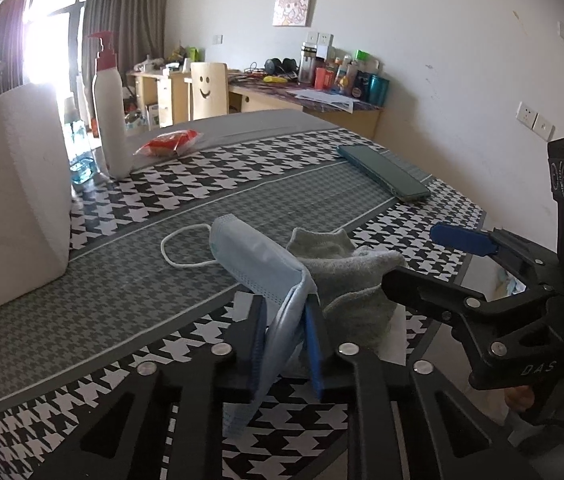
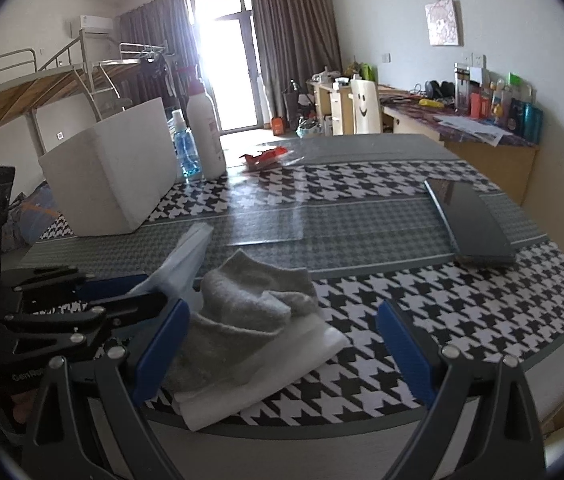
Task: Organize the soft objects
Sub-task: 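Lower the left tool onto the blue face mask while the right tool reaches the grey sock, then close the left tool on the blue mask while the right tool grips the grey sock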
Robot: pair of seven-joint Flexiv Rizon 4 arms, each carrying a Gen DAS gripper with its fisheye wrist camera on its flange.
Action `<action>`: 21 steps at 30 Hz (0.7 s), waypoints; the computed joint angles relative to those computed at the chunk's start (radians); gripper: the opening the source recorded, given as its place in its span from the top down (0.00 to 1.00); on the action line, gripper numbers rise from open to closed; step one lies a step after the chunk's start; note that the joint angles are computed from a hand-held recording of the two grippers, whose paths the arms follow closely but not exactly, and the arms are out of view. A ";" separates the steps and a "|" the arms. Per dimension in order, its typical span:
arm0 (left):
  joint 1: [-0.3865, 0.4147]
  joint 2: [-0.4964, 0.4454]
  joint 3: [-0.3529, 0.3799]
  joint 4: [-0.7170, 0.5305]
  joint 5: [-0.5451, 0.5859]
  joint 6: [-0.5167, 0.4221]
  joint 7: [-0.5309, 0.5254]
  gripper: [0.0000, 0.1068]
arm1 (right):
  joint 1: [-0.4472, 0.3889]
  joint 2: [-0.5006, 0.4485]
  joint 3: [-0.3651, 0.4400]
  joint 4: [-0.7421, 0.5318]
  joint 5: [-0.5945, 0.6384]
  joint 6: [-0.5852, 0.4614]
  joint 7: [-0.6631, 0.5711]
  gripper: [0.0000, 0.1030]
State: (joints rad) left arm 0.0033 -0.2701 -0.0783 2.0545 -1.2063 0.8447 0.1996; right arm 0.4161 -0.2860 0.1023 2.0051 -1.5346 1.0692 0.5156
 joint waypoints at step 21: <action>0.011 -0.007 0.003 -0.006 0.028 -0.037 -0.007 0.89 | -0.006 -0.035 -0.004 -0.011 0.081 0.127 -0.074 0.63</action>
